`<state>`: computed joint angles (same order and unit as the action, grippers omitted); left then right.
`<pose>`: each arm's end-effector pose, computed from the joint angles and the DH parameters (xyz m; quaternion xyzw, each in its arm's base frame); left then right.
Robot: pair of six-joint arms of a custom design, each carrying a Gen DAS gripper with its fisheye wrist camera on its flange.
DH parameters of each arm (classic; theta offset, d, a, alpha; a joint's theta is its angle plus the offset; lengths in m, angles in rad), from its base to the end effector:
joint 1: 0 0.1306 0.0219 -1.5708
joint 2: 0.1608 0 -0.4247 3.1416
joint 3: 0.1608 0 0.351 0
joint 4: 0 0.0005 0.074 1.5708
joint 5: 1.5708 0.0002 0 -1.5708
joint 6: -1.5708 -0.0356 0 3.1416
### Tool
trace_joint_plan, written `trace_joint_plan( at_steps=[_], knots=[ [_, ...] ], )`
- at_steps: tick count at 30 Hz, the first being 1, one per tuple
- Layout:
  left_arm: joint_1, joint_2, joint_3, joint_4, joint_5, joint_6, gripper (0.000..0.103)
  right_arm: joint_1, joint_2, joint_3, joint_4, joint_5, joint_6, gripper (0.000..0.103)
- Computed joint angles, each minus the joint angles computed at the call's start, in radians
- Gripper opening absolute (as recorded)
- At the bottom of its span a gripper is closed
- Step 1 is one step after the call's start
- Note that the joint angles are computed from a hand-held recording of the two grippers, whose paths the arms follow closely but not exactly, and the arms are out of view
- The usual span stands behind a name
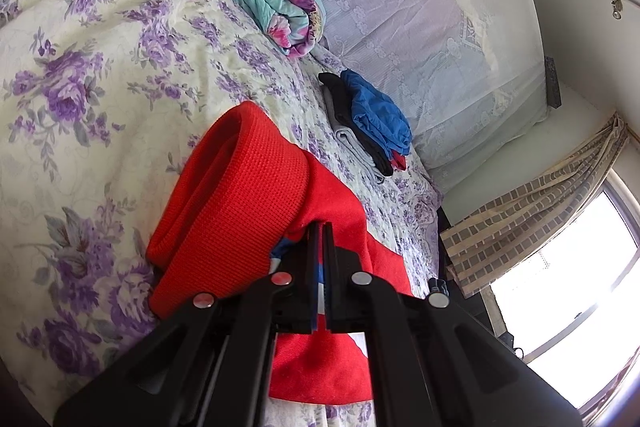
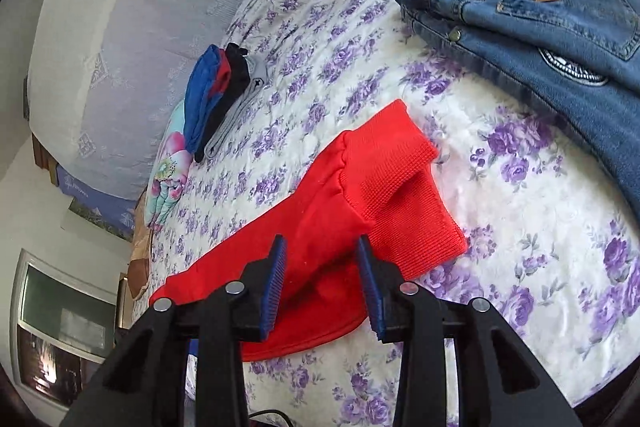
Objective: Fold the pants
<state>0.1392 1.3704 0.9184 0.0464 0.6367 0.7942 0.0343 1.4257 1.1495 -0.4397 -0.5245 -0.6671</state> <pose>0.4140 0.0361 0.3610 -0.2030 0.7858 -0.4156 0.4107 0.4444 0.0326 0.3906 0.1713 0.8687 0.3591 0.2950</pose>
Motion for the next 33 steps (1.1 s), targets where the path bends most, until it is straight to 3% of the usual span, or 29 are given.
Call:
trace_joint_plan(
  at_steps=[6, 9, 14, 16, 17, 19, 25, 28, 31, 33],
  knots=[
    [0.0, 0.0, 0.0, 0.0, -0.001, 0.0, 0.001, -0.026, 0.062, 0.012, 0.07, -0.072, -0.138, 0.038],
    [-0.001, -0.001, 0.0, 0.0, -0.002, 0.001, 0.001, -0.034, 0.05, 0.0, 0.103, -0.088, -0.237, 0.056],
    [-0.001, -0.002, -0.003, 0.005, -0.001, 0.004, 0.001, -0.029, 0.061, 0.049, 0.021, -0.06, -0.177, 0.06],
    [-0.002, -0.009, -0.011, 0.011, 0.0, 0.01, 0.001, -0.026, 0.088, 0.07, -0.01, -0.068, -0.167, 0.055],
    [-0.002, -0.012, -0.013, 0.012, 0.001, 0.012, 0.001, -0.023, 0.096, 0.079, -0.02, -0.059, -0.147, 0.038],
    [-0.002, -0.013, -0.014, 0.013, 0.002, 0.013, 0.001, -0.023, 0.103, 0.088, -0.023, -0.045, -0.091, 0.018],
    [-0.001, -0.016, -0.017, 0.02, 0.008, 0.021, 0.001, -0.017, -0.019, 0.016, 0.124, -0.059, -0.091, 0.015],
    [0.0, -0.017, -0.019, 0.023, 0.008, 0.022, 0.001, -0.034, -0.068, -0.014, 0.099, -0.049, -0.051, 0.015],
    [0.001, -0.018, -0.021, 0.026, 0.011, 0.024, 0.001, -0.066, -0.03, -0.039, -0.015, -0.048, -0.025, 0.015],
    [0.001, -0.018, -0.021, 0.024, 0.012, 0.025, 0.001, -0.084, -0.019, -0.086, 0.02, -0.093, -0.07, 0.016]
  ],
)
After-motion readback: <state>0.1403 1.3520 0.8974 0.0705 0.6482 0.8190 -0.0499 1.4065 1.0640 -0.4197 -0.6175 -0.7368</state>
